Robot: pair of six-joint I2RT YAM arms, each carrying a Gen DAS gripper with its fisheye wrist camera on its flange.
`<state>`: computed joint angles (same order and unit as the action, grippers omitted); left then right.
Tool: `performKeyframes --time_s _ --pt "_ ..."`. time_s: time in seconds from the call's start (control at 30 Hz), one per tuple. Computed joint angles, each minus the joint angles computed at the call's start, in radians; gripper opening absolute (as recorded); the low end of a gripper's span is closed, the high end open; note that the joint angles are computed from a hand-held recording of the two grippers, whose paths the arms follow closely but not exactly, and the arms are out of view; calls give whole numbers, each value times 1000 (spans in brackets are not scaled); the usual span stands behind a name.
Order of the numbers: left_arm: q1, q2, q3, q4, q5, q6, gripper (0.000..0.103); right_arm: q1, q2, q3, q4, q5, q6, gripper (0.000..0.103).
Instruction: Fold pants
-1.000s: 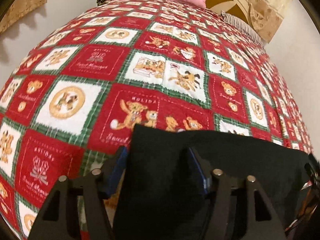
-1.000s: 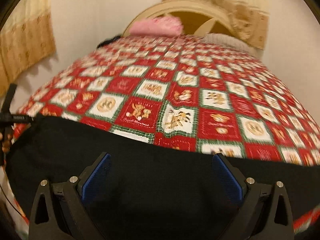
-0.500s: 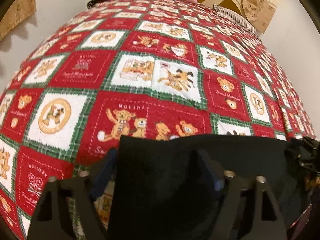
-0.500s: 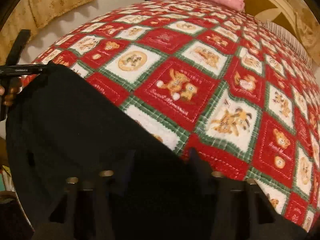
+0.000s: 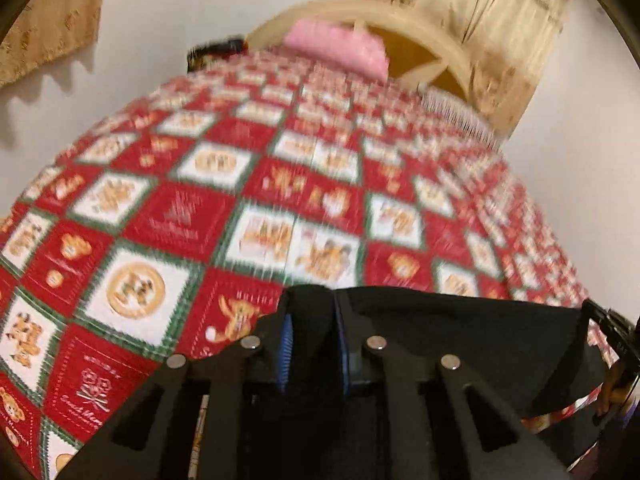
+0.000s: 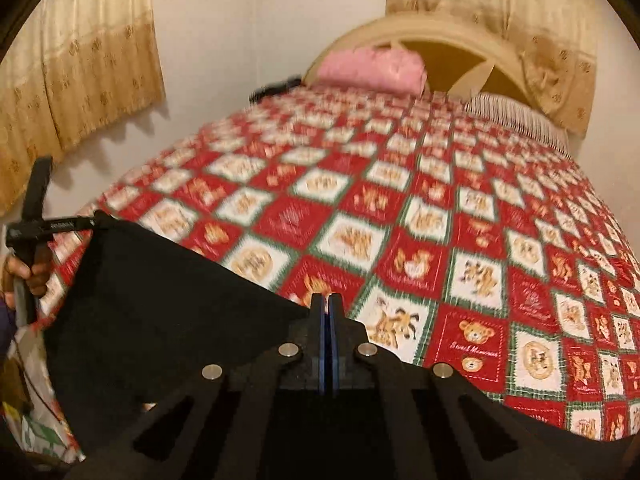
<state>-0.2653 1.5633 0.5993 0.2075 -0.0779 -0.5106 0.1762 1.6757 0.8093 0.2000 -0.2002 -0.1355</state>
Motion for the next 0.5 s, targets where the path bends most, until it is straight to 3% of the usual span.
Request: performKeyframes --time_s 0.1,0.23,0.33,0.43,0.5 --pt "-30 -111 -73 31 -63 5 20 -4 -165 -137 50 -83 34 1" --pt "-78 -335 -250 88 -108 -14 20 47 -412 -355 85 -91 20 1" --pt "-147 -527 -378 60 -176 -44 20 149 -618 -515 40 -17 -5 1" --pt "-271 -703 -496 2 -304 -100 20 252 -775 -658 -11 46 33 1" --pt "-368 -764 -541 -58 -395 -156 20 297 -764 -732 30 64 79 1"
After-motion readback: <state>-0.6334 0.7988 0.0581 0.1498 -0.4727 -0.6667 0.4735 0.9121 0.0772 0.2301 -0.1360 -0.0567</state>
